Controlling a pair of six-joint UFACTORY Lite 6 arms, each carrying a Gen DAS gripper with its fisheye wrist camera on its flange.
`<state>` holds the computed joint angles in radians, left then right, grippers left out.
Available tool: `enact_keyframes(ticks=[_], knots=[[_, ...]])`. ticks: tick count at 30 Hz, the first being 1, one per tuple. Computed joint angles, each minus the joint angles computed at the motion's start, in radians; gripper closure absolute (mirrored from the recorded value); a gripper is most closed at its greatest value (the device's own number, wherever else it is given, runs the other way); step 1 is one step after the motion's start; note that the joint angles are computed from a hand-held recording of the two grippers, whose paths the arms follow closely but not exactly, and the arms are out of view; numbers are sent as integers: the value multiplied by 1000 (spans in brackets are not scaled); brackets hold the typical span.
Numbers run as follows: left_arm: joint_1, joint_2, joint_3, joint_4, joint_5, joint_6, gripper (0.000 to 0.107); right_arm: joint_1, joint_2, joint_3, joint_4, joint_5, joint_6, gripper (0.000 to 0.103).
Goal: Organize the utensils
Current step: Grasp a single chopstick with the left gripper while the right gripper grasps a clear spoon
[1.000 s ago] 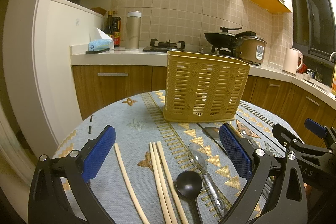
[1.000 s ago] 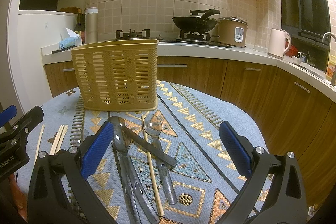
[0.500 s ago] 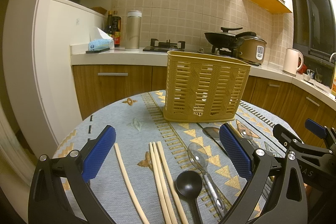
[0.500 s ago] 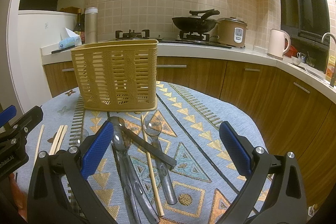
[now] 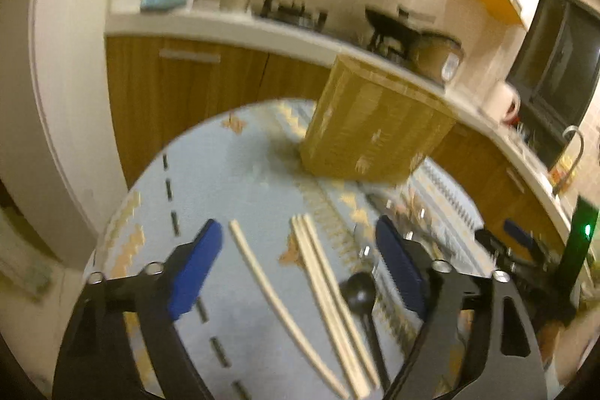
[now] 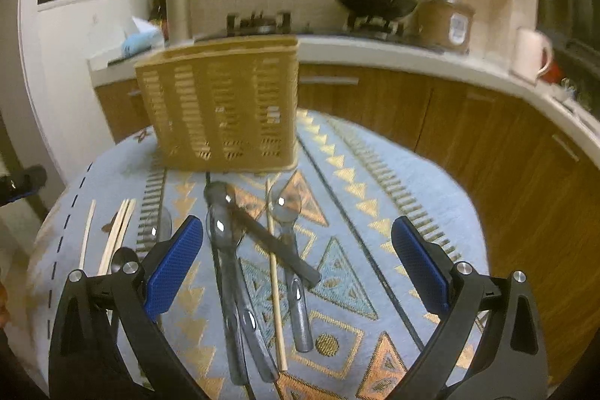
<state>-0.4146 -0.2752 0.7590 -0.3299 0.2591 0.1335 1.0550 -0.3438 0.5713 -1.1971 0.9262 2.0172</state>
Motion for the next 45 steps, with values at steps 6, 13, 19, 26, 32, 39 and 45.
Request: enact_keyframes(ticks=[6,13,19,26,32,39,45], knots=[[73,241,145,-100,165,107,55,-132,22,48,116,-157,-230,19],[-59,385,218,348,106,-362,62,-333,4,60,367,-321,-609,41],[-100,439,268,474,137,-474,69,-569,119,176,787,-454,-1168,55],[-108,451,269,608,134,-550,98,-739,374,403,1276,-436,-1715,58],[-109,464,284,562,127,-478,100,-722,521,544,1193,-377,-1637,58],[-46,493,350,259,213,-157,96,-734,615,628,1189,-313,-1647,58],[-39,559,458,240,360,-79,88,-696,678,677,1124,-307,-1589,74]])
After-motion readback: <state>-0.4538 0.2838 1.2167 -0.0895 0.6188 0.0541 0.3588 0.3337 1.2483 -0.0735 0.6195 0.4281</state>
